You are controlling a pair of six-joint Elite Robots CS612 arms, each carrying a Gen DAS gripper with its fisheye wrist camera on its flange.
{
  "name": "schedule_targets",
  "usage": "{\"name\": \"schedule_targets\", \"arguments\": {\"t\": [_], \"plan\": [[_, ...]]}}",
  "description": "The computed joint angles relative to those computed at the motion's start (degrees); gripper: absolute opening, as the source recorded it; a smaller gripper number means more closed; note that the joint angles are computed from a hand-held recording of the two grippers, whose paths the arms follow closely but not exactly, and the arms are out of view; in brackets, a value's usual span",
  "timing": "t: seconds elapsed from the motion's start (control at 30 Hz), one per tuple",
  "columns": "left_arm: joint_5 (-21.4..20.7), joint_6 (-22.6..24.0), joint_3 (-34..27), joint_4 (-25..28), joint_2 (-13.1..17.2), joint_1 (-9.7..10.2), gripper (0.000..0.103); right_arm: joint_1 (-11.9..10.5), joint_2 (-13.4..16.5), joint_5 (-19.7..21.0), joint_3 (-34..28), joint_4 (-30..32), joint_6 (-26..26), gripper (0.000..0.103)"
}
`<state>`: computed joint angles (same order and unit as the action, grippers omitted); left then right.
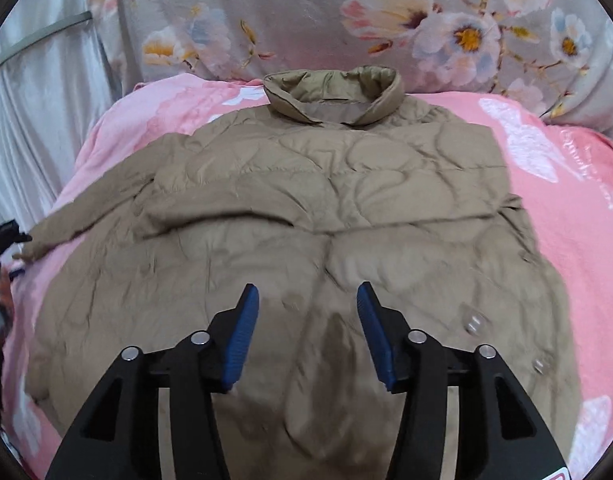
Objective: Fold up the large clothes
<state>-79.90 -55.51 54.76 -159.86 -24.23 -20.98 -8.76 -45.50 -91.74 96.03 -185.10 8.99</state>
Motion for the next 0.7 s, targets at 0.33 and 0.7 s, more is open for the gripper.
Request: {"name": "schedule_targets", "arguments": {"t": [0.33,0.7], "plan": [[4.2,25.6,-3.3,-13.2,-2.1,-6.51,0.004,-1.9,-2.1,-0.2,4.5,-0.2,7.2,0.053],[-15.0,41.9,-15.5,-7.5,1.7,-15.09,0.005,-2.7,-3.1,-1.3,6.5,-2.1,8.5,0.053]]}}
